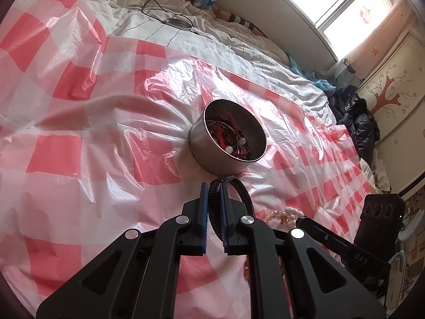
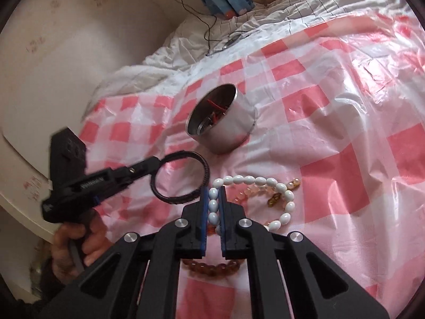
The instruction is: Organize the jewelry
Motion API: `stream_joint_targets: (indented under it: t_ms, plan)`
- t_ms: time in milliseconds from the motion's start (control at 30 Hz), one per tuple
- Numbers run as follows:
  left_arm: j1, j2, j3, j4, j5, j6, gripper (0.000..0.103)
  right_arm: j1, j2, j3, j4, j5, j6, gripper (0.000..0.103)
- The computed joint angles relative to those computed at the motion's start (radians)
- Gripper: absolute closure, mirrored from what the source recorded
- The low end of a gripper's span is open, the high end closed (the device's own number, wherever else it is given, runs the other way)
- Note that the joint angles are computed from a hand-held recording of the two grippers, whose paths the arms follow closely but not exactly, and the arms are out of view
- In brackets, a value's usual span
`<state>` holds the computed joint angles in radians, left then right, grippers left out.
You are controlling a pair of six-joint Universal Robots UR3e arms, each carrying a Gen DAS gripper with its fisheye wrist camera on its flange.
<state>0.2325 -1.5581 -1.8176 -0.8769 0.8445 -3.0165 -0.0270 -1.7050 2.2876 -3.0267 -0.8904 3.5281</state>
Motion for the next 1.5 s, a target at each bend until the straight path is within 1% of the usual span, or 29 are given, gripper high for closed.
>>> stream_joint_targets:
  t_ms: [33,100,200,233,300,433,533,600,667,700,767,833,867,900,933,1000,1067,1133,1233,1300,1367,1433,1500]
  plan:
    - [0.009,0.006,-0.007,0.001,-0.021,0.002,0.095,-0.040,-0.011,0.033,-0.062,0.068,0.022,0.095]
    - [0.023,0.021,-0.020,0.026,-0.052,-0.002,0.095,-0.094,-0.014,0.066,-0.169,0.169,0.072,0.095]
    - [0.035,0.013,-0.006,0.076,-0.098,-0.023,0.095,-0.135,0.016,0.049,-0.260,0.249,0.131,0.095]
    - [0.028,-0.007,0.015,0.104,-0.099,-0.040,0.095,-0.135,0.038,0.025,-0.273,0.256,0.144,0.095]
    - [0.009,-0.053,0.064,0.160,-0.090,-0.084,0.095,-0.133,0.067,-0.025,-0.256,0.256,0.145,0.095]
    - [-0.041,-0.186,0.210,0.215,-0.048,-0.160,0.095,-0.114,0.150,-0.142,-0.224,0.246,0.134,0.095]
    - [-0.083,-0.288,0.330,0.206,-0.006,-0.186,0.095,-0.099,0.231,-0.238,-0.211,0.244,0.139,0.095]
    - [-0.124,-0.359,0.433,0.146,0.049,-0.171,0.095,-0.086,0.289,-0.302,-0.208,0.239,0.149,0.095]
    - [-0.171,-0.417,0.526,0.077,0.140,-0.157,0.095,-0.058,0.355,-0.392,-0.180,0.199,0.151,0.095]
    - [-0.185,-0.429,0.544,0.067,0.179,-0.158,0.095,-0.044,0.383,-0.433,-0.163,0.177,0.146,0.095]
    - [-0.188,-0.419,0.546,0.063,0.194,-0.153,0.093,-0.005,0.434,-0.517,-0.106,0.111,0.119,0.095]
    - [-0.178,-0.380,0.513,0.103,0.205,-0.160,0.084,0.029,0.486,-0.596,-0.035,0.060,0.091,0.094]
    - [-0.169,-0.355,0.490,0.125,0.205,-0.167,0.075,0.046,0.518,-0.653,0.041,0.048,0.066,0.090]
    - [-0.155,-0.332,0.462,0.150,0.197,-0.177,0.071,0.061,0.540,-0.690,0.099,0.027,0.051,0.070]
    - [-0.140,-0.310,0.439,0.159,0.184,-0.178,0.066,0.069,0.544,-0.693,0.112,0.005,0.046,0.053]
    - [-0.111,-0.271,0.396,0.149,0.160,-0.164,0.064,0.062,0.518,-0.645,0.082,0.004,0.044,0.053]
    - [-0.090,-0.232,0.357,0.109,0.144,-0.132,0.063,0.040,0.441,-0.566,0.060,-0.008,0.039,0.053]
    - [-0.084,-0.200,0.323,0.054,0.128,-0.078,0.062,0.017,0.337,-0.479,0.081,-0.037,0.017,0.052]
    - [-0.105,-0.129,0.254,-0.045,0.127,0.055,0.062,-0.009,0.153,-0.335,0.195,-0.100,-0.063,0.046]
    - [-0.140,-0.068,0.187,-0.084,0.138,0.137,0.062,-0.024,0.032,-0.233,0.289,-0.144,-0.118,0.046]
    - [-0.197,-0.015,0.126,-0.095,0.174,0.205,0.061,-0.021,-0.038,-0.182,0.368,-0.185,-0.151,0.046]
    - [-0.277,0.017,0.070,-0.043,0.254,0.226,0.060,0.018,-0.057,-0.176,0.413,-0.258,-0.174,0.046]
    - [-0.341,0.029,0.031,-0.006,0.326,0.230,0.059,0.074,-0.033,-0.197,0.433,-0.332,-0.188,0.046]
